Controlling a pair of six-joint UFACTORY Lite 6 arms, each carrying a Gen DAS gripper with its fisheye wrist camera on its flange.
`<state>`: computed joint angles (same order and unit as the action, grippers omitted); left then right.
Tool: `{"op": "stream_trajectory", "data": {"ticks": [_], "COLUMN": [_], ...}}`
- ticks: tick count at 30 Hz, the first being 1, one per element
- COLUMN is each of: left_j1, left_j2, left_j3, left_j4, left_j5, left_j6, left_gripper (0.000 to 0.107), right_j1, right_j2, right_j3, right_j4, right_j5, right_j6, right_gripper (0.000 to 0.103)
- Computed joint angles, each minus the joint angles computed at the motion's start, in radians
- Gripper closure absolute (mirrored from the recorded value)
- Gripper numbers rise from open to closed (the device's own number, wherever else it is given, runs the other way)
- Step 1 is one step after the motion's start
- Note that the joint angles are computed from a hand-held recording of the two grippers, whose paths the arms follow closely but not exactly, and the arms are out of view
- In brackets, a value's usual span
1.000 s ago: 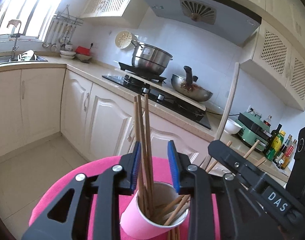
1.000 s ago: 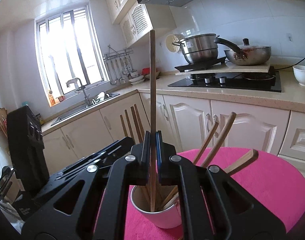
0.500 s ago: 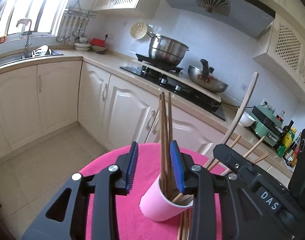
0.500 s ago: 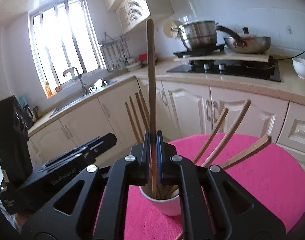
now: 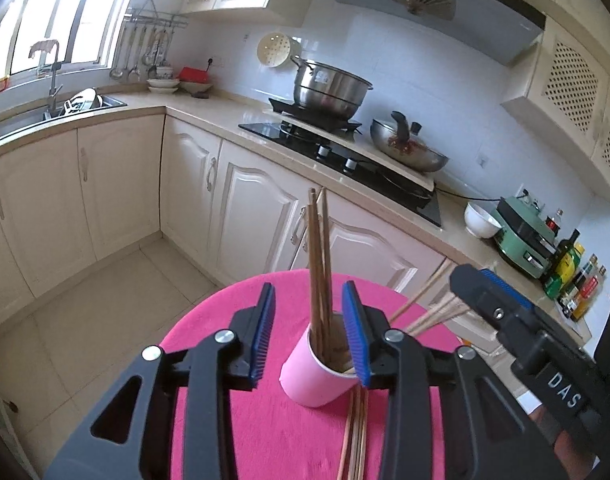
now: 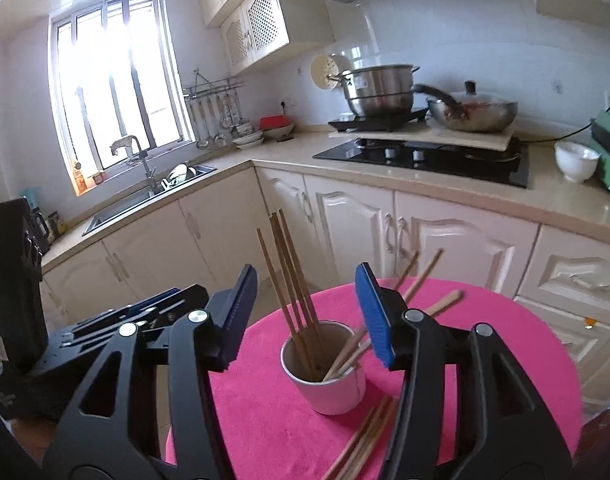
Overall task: Organize utensils
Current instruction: 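Move both open grippers down to the remaining chopsticks beside the cup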
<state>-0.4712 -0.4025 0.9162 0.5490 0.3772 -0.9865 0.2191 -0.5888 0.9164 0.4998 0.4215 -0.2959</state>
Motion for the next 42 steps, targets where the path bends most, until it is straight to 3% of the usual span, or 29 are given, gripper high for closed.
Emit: {"op": "stream_trajectory", "data": {"ticks": [4, 9, 13, 20, 27, 42], "left_j1": [-0.053, -0.125, -0.175, -0.198, -0.21, -0.21], "left_j2": [-0.054, -0.089, -0.067, 0.076, 0.278, 0.598], "left_j3": [0.006, -0.017, -0.039, -0.071, -0.046, 0.07], "left_j4": [-0.047, -0.121, -0.174, -0.424, -0.57, -0.593], "left_j5": [0.095, 0.174, 0.205, 0.204, 0.185, 0.153], "left_j6": [0.054, 0.11, 0.148, 0.382, 0.561, 0.621], "left_gripper": [0.068, 0.067, 0.067, 0.067, 0.067, 0.067], "right_j1": [-0.006, -0.093, -0.252, -0.542, -0.529, -0.58], "right_j2": [-0.094, -0.219, -0.32, -0.43, -0.445, -0.303], "right_j3": [0.014, -0.013, -0.081, -0.26, -0.397, -0.477], "right_j4": [-0.163, -0.198, -0.124, 0.015, -0.03, 0.002], "right_j5": [0.093, 0.242, 0.382, 0.592, 0.591, 0.557], "right_j6": [0.174, 0.223, 0.15, -0.029, 0.02, -0.063], "right_gripper": [0.052, 0.052, 0.052, 0.052, 0.052, 0.052]}}
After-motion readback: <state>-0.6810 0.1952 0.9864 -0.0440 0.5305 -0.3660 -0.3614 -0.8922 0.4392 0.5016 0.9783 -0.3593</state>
